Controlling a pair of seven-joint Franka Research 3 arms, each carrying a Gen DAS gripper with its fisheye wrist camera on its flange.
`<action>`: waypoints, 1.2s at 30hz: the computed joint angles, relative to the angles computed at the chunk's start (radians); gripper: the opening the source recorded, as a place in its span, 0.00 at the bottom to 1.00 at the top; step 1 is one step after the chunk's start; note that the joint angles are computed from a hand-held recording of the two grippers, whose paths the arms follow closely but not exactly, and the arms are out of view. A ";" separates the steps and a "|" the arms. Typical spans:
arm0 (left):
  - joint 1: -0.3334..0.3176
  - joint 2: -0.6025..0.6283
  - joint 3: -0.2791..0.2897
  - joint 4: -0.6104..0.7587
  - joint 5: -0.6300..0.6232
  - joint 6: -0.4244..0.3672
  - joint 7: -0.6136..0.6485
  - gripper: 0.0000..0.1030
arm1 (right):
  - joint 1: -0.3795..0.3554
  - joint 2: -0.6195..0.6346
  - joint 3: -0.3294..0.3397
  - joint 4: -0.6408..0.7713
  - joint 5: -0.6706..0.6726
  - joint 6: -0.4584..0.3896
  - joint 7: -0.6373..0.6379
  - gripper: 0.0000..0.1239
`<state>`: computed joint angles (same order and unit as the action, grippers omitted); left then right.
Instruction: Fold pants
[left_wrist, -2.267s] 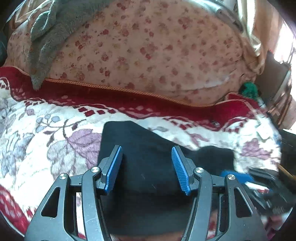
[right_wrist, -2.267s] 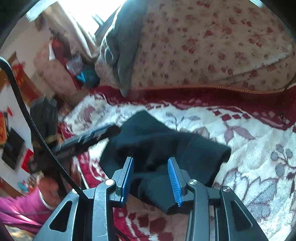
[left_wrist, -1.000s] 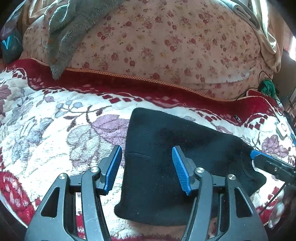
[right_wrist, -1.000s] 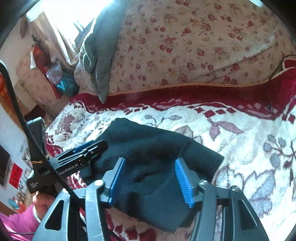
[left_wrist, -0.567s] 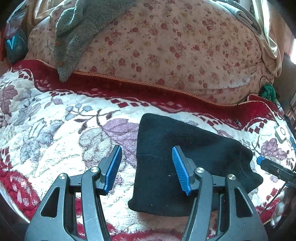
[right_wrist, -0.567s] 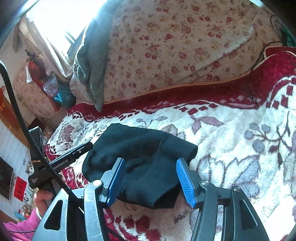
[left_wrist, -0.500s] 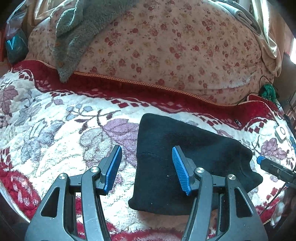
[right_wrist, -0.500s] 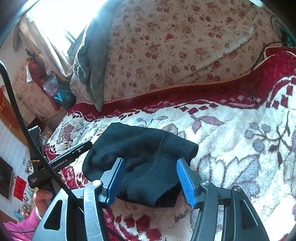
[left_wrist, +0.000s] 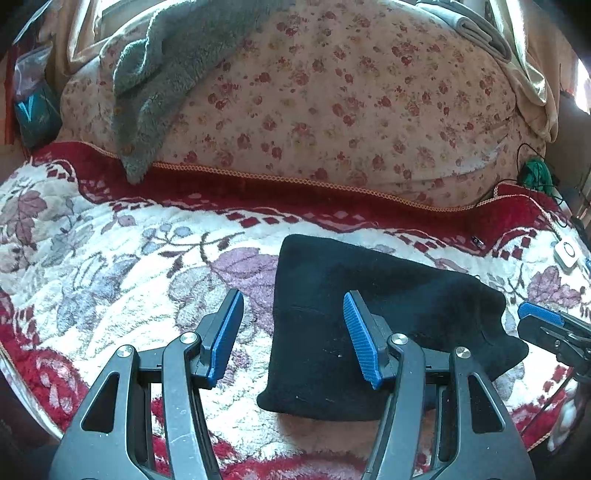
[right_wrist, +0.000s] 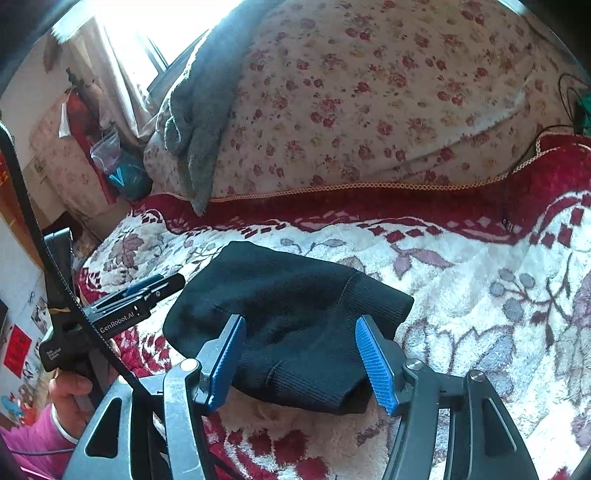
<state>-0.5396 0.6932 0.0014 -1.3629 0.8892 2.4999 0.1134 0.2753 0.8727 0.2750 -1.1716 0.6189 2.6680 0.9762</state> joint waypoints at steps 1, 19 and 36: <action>-0.002 0.001 0.000 0.002 0.000 -0.003 0.001 0.55 | 0.000 -0.001 0.000 -0.002 0.000 0.000 0.000 0.48; -0.005 0.025 0.000 0.032 -0.017 -0.040 0.025 0.55 | 0.022 0.000 -0.029 -0.003 -0.045 0.031 0.042 0.48; -0.019 0.048 0.007 0.064 -0.010 -0.100 0.044 0.55 | 0.009 0.001 -0.040 -0.013 -0.084 0.065 0.123 0.56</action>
<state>-0.5588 0.7415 0.0080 -1.2989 0.8794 2.4001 0.1577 0.2839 0.8741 0.2353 -1.1845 0.5349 2.7327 1.0987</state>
